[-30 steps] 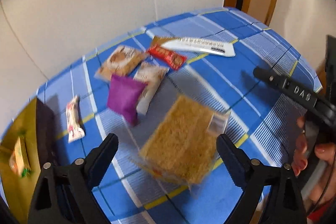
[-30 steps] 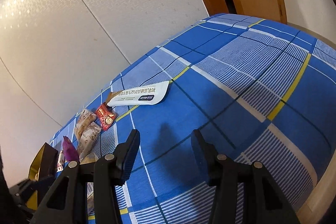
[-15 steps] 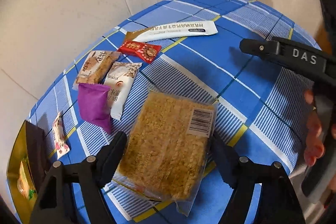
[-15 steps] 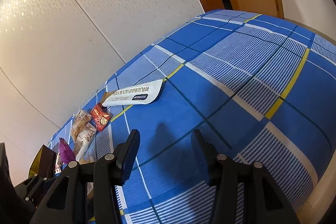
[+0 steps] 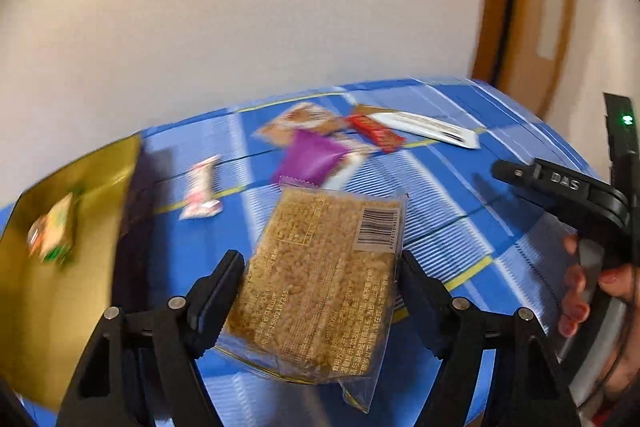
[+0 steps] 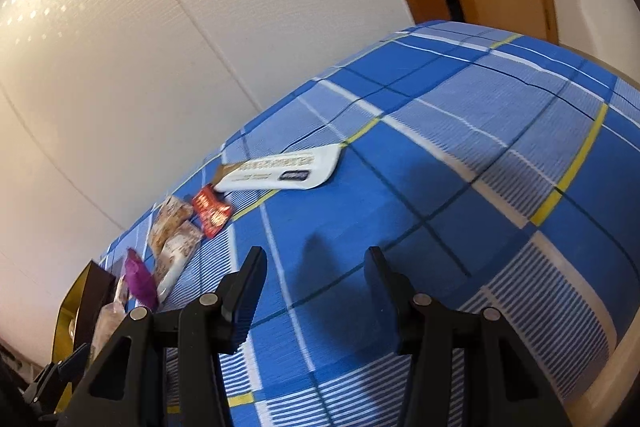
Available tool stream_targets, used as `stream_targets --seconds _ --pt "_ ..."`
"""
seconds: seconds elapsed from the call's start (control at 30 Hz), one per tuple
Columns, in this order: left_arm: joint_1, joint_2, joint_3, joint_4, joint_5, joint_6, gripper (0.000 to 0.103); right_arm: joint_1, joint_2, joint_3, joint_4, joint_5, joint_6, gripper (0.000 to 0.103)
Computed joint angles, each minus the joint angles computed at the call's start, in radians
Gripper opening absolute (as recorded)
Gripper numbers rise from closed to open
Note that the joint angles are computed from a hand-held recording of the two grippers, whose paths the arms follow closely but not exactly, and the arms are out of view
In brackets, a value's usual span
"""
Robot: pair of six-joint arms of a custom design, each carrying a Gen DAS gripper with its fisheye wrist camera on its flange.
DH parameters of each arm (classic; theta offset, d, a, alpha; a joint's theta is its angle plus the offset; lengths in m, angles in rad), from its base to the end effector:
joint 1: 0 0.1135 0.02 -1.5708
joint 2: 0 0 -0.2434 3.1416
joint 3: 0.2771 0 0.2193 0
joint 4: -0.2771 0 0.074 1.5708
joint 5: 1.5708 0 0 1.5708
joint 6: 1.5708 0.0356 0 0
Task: Organize snacks
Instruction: 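Lift the rice bar bag with the left tool while the right tool grasps the red candy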
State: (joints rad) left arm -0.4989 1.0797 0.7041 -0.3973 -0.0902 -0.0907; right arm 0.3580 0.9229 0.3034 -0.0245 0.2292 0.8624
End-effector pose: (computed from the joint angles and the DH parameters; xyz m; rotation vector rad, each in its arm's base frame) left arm 0.1787 -0.0937 0.2301 0.4320 2.3072 -0.1861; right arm 0.1589 0.0508 0.1687 0.6791 2.1225 0.4272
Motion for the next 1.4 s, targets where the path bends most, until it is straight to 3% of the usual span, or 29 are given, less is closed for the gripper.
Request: stream_targets --seconds 0.27,0.43,0.7,0.8,0.93,1.13,1.4 --pt "0.065 -0.227 -0.165 -0.051 -0.02 -0.091 0.077 0.246 0.154 0.096 0.073 0.074 -0.144 0.051" --pt "0.038 -0.285 -0.213 -0.064 -0.073 -0.118 0.077 0.333 0.293 0.149 0.169 -0.058 -0.273 0.051" --pt "0.105 -0.347 -0.272 -0.063 -0.04 -0.104 0.077 0.356 0.431 0.217 0.185 -0.129 -0.336 0.05" --pt "0.092 -0.359 -0.279 -0.066 -0.056 -0.097 0.077 0.393 0.461 0.243 0.171 -0.107 -0.373 0.04" --pt "0.091 -0.357 -0.282 -0.057 -0.057 -0.093 0.077 0.45 0.496 0.274 0.149 -0.017 -0.394 0.04" --pt "0.113 -0.366 -0.284 -0.06 -0.031 -0.082 0.077 0.464 0.489 0.274 0.14 0.004 -0.394 0.041" --pt "0.063 -0.376 -0.301 -0.045 -0.089 -0.076 0.077 0.493 0.513 0.292 0.136 0.049 -0.411 0.041"
